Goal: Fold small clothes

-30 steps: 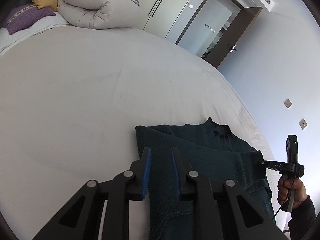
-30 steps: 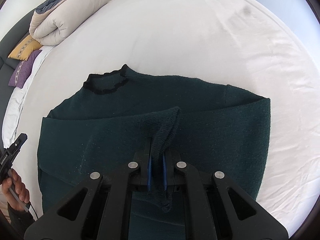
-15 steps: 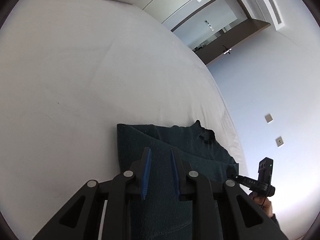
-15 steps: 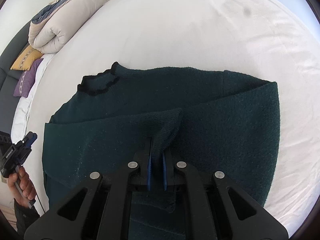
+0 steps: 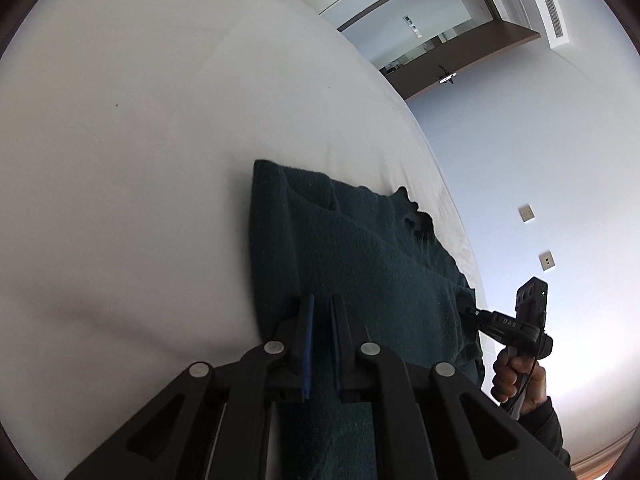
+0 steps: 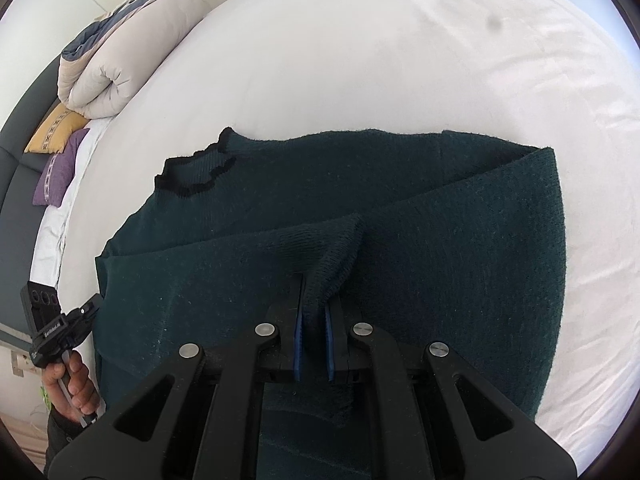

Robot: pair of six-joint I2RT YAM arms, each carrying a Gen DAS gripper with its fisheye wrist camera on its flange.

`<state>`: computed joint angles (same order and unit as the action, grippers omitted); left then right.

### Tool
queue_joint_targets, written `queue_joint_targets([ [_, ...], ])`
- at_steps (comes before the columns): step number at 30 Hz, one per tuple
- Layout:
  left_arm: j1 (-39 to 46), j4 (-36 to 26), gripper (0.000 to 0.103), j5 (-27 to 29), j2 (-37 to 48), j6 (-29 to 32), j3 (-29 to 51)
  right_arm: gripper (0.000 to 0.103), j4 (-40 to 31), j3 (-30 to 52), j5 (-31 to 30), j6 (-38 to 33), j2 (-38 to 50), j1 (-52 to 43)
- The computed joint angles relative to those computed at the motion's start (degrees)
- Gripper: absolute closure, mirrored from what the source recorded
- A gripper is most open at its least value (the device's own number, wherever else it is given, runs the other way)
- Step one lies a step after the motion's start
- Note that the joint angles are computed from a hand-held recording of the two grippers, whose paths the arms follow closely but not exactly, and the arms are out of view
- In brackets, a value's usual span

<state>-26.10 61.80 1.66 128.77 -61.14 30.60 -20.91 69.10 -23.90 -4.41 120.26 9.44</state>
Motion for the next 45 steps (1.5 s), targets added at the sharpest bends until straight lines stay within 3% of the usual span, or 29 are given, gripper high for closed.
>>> queue_joint_targets([
  [4,-4.0,-5.3,0.088,-4.2,-4.4,1.5,-1.5,0.095,-1.2,-2.2,0.7,0.0,-2.9,0.1],
  [10,-7.6,-14.3,0.087,-7.3,-5.3,3.5,1.6,0.095,-0.4,-5.5,3.2,-1.4,-5.4,0.7],
  [16,-8.5,-12.3,0.088,-8.5,-4.6,3.4,0.8,0.095,-0.8,-3.3,0.7,1.1,-2.6,-1.1],
  [19,-7.8,-8.7,0.088,-7.6,-3.5,3.7,-0.7,0.095,0.1,-4.6,2.2,1.7,-4.1,-0.9],
  [23,-7.2,-5.2,0.093,-6.8,-1.7,2.6,-1.4,0.095,0.0,-2.8,1.8,1.8,-1.6,-1.4],
  [26,-6.6,-1.3,0.095,-5.3,-0.9,1.3,-3.2,0.095,0.5,-1.6,-2.6,2.8,0.3,-3.5],
  [29,-9.3,-3.4,0.093,-8.0,-3.9,-0.4,-5.3,0.091,2.2,-4.7,-6.0,5.9,-1.9,-6.6],
  [30,-11.3,-3.5,0.09,-10.1,-5.2,-1.9,-6.6,0.085,4.2,-7.9,-5.1,6.2,-4.7,-7.6],
  [31,-13.6,-3.7,0.068,-12.2,-6.8,-3.5,-8.0,0.073,6.1,-11.4,-5.2,5.6,-7.9,-8.8],
  [32,-16.5,-5.6,0.038,-15.1,-9.1,-5.9,-9.3,0.062,7.7,-15.3,-6.3,4.3,-11.3,-10.5],
  [33,-20.5,-7.9,0.03,-19.6,-11.7,-9.4,-10.8,0.037,8.3,-18.7,-7.9,2.7,-14.6,-12.8],
  [34,-24.4,-10.1,0.022,-24.0,-14.2,-12.9,-11.9,0.027,8.5,-22.4,-10.1,0.6,-18.2,-15.7],
  [35,-28.8,-12.3,0.021,-27.9,-16.6,-17.0,-13.1,0.027,7.1,-25.3,-12.6,-2.6,-21.4,-19.2],
  [37,-36.5,-15.9,0.021,-33.3,-19.8,-24.3,-14.1,0.027,-2.0,-27.3,-16.7,-13.7,-25.1,-27.2],
  [39,-44.1,-25.2,0.021,-37.3,-22.5,-32.0,-12.0,0.027,-11.6,-28.3,-18.4,-26.1,-26.7,-36.6],
  [42,-52.3,-38.3,0.022,-38.4,-22.5,-41.0,-6.3,0.027,-23.9,-27.9,-17.3,-45.3,-25.5,-50.7],
  [45,-58.4,-41.4,0.029,-37.3,-19.0,-48.2,-2.7,0.027,-32.7,-25.8,-13.3,-61.5,-20.9,-62.1],
])
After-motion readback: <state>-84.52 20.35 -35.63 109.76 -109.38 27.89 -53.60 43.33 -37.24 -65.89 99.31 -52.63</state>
